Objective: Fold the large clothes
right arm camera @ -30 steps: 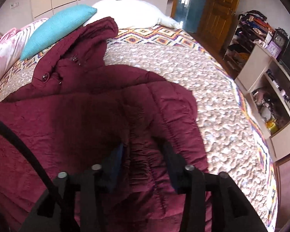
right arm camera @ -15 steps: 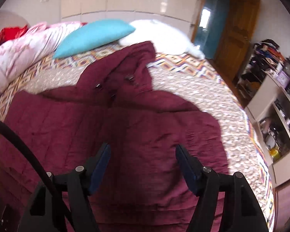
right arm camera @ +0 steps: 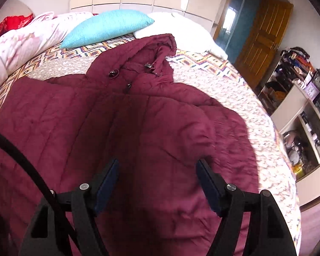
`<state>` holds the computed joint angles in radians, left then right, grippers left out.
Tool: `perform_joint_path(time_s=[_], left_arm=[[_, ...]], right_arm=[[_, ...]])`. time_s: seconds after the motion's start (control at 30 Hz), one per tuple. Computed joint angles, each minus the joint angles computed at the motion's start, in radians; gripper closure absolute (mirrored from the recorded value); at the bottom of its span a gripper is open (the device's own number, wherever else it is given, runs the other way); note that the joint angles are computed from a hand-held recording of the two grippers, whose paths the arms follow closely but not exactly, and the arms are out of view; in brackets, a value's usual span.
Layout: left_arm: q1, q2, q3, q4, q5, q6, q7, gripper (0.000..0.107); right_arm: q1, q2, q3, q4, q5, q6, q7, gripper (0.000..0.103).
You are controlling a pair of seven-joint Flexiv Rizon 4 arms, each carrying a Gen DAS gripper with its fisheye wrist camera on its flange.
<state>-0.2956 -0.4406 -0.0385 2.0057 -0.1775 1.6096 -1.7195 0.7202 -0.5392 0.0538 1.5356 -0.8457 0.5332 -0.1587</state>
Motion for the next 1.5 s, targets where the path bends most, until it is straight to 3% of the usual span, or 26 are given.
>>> perform_joint_path(time_s=[0.33, 0.5, 0.6, 0.7, 0.8, 0.9, 0.93, 1.03, 1.07, 1.23, 1.3, 1.5], left_arm=[[-0.107, -0.012, 0.136, -0.08, 0.094, -0.136, -0.074, 0.016], [-0.097, 0.002, 0.136, -0.102, 0.15, -0.202, -0.107, 0.015], [-0.188, 0.026, 0.249, -0.141, 0.284, -0.28, -0.231, 0.015], [-0.256, 0.087, 0.322, -0.122, 0.421, -0.264, -0.375, 0.016], [-0.34, 0.164, 0.389, -0.108, 0.604, -0.258, -0.515, 0.016], [-0.464, 0.242, 0.463, -0.127, 0.868, -0.304, -0.72, 0.016], [-0.496, 0.262, 0.474, -0.137, 0.953, -0.322, -0.79, 0.016], [-0.579, 0.329, 0.465, -0.159, 1.185, -0.403, -0.98, 0.015], [-0.584, 0.345, 0.454, -0.16, 1.226, -0.414, -1.016, 0.015], [-0.573, 0.398, 0.386, -0.148, 1.341, -0.422, -1.181, 0.015], [-0.556, 0.413, 0.357, -0.136, 1.32, -0.448, -1.182, 0.015], [-0.466, 0.411, 0.289, -0.091, 1.147, -0.474, -1.016, 0.015]], right_arm=[[0.004, 0.233, 0.118, 0.276, -0.012, -0.001, 0.161, 0.025], [0.005, 0.324, 0.188, 0.389, 0.009, -0.041, 0.235, 0.025], [0.018, 0.362, 0.224, 0.432, 0.022, -0.102, 0.272, 0.025], [0.023, 0.401, 0.251, 0.475, 0.012, -0.114, 0.326, 0.025], [0.04, 0.441, 0.276, 0.519, -0.075, -0.145, 0.432, 0.025], [0.109, 0.445, 0.318, 0.52, -0.211, -0.361, 0.557, 0.023], [0.152, 0.429, 0.336, 0.508, -0.266, -0.489, 0.598, 0.018], [0.262, 0.359, 0.352, 0.456, -0.339, -0.783, 0.638, 0.009], [0.284, 0.346, 0.348, 0.447, -0.352, -0.828, 0.639, 0.008], [0.327, 0.33, 0.333, 0.432, -0.382, -0.89, 0.634, 0.008], [0.332, 0.33, 0.33, 0.431, -0.388, -0.899, 0.633, 0.008], [0.366, 0.309, 0.334, 0.418, -0.372, -0.942, 0.667, 0.007]])
